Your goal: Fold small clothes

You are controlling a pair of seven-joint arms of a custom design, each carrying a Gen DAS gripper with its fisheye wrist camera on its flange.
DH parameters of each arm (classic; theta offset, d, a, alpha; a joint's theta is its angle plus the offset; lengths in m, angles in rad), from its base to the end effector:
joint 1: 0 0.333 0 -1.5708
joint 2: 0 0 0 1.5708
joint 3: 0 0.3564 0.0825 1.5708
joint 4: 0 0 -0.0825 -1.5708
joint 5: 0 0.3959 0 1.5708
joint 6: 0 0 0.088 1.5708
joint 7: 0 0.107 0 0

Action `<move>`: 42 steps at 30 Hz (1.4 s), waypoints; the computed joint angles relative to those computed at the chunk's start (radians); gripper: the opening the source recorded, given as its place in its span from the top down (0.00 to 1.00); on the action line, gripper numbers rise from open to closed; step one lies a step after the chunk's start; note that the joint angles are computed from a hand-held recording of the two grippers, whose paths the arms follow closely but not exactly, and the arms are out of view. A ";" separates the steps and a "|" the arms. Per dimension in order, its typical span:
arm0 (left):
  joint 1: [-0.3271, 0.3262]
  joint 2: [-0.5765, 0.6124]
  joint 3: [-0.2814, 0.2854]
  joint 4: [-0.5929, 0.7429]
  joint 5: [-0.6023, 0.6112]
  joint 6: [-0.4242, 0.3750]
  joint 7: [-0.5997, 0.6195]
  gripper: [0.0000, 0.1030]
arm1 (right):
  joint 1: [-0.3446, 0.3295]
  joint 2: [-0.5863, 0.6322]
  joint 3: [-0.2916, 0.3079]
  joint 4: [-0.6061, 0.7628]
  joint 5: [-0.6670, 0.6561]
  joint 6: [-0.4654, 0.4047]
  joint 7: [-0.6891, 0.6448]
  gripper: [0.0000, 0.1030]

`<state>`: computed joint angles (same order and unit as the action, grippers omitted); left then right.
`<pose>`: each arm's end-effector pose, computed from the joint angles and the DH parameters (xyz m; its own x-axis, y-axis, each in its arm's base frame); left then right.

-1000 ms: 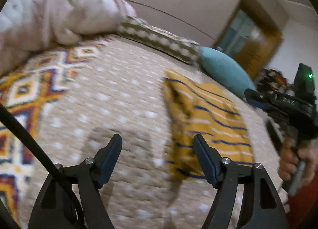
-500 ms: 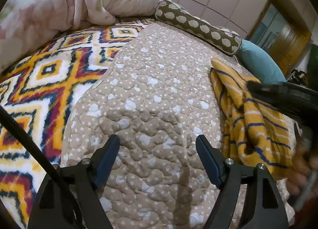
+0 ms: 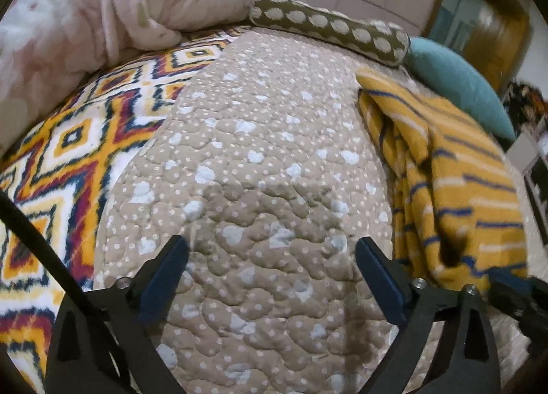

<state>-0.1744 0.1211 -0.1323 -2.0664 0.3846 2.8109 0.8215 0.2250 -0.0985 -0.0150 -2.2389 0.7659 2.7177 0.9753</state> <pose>0.5935 -0.2040 0.4777 0.0734 -0.9859 0.1502 -0.7940 -0.1489 -0.5894 0.5448 0.0902 0.5016 0.2799 -0.9123 -0.2988 -0.7974 -0.0476 -0.6016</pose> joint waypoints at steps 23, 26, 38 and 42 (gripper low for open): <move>-0.069 -0.229 -0.076 -0.085 0.557 -0.246 -0.554 0.01 | -0.497 -0.653 -0.163 -0.579 -0.534 0.213 0.558 0.45; -0.056 -0.335 -0.145 -0.136 0.613 -0.239 -0.613 0.00 | -0.422 -0.631 -0.167 -0.578 -0.554 0.235 0.566 0.45; -0.098 -0.362 -0.270 -0.166 0.439 -0.217 -0.499 0.00 | -0.265 -0.605 -0.029 -0.633 -0.598 0.289 0.667 0.37; -0.118 -0.340 -0.260 -0.178 0.370 -0.198 -0.439 0.00 | -0.267 -0.579 0.005 -0.640 -0.660 0.290 0.695 0.37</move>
